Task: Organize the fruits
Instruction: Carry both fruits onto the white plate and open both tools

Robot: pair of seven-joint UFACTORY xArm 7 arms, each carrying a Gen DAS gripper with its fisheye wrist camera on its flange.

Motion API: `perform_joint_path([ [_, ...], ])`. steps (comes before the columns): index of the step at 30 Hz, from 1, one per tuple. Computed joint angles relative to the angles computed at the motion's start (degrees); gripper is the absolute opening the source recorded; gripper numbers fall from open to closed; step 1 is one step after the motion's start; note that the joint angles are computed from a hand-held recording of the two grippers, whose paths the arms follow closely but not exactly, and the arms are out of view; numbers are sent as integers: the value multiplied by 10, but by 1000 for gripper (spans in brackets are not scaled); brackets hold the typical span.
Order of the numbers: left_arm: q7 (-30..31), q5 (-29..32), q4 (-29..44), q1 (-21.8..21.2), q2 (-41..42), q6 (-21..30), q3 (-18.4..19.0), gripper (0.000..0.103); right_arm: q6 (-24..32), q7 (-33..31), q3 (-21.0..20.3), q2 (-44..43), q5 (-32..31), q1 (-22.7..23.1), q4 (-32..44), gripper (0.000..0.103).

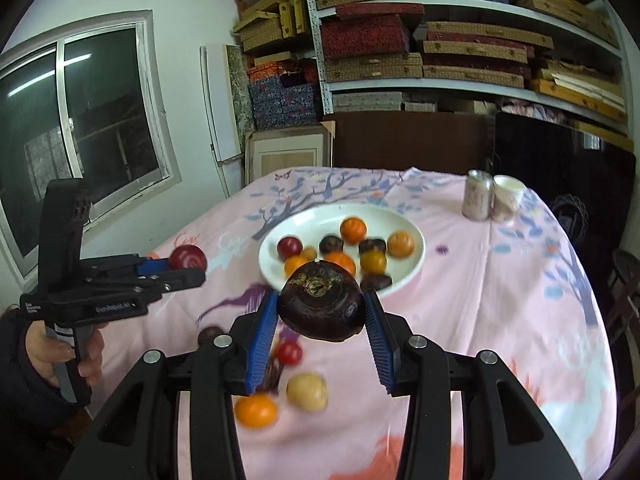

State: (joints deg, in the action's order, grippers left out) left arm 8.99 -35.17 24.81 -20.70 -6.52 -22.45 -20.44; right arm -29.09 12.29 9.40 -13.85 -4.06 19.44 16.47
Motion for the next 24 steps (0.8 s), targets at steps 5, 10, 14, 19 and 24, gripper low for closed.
perform_joint_path([
  [5,35,12,121,5,101,30,51,38,22,-129,46,141,124,-26,143,44],
  [10,-61,137,238,86,210,76,42,38,48,-163,0,267,151,11,272,44],
  [14,-74,149,327,46,280,120,107,38,84,-136,-18,335,121,10,355,44],
  [19,-114,186,394,56,333,172,115,38,118,-126,-37,381,92,25,414,45],
  [24,-149,213,379,70,325,160,109,49,107,-132,-77,376,111,71,407,57],
])
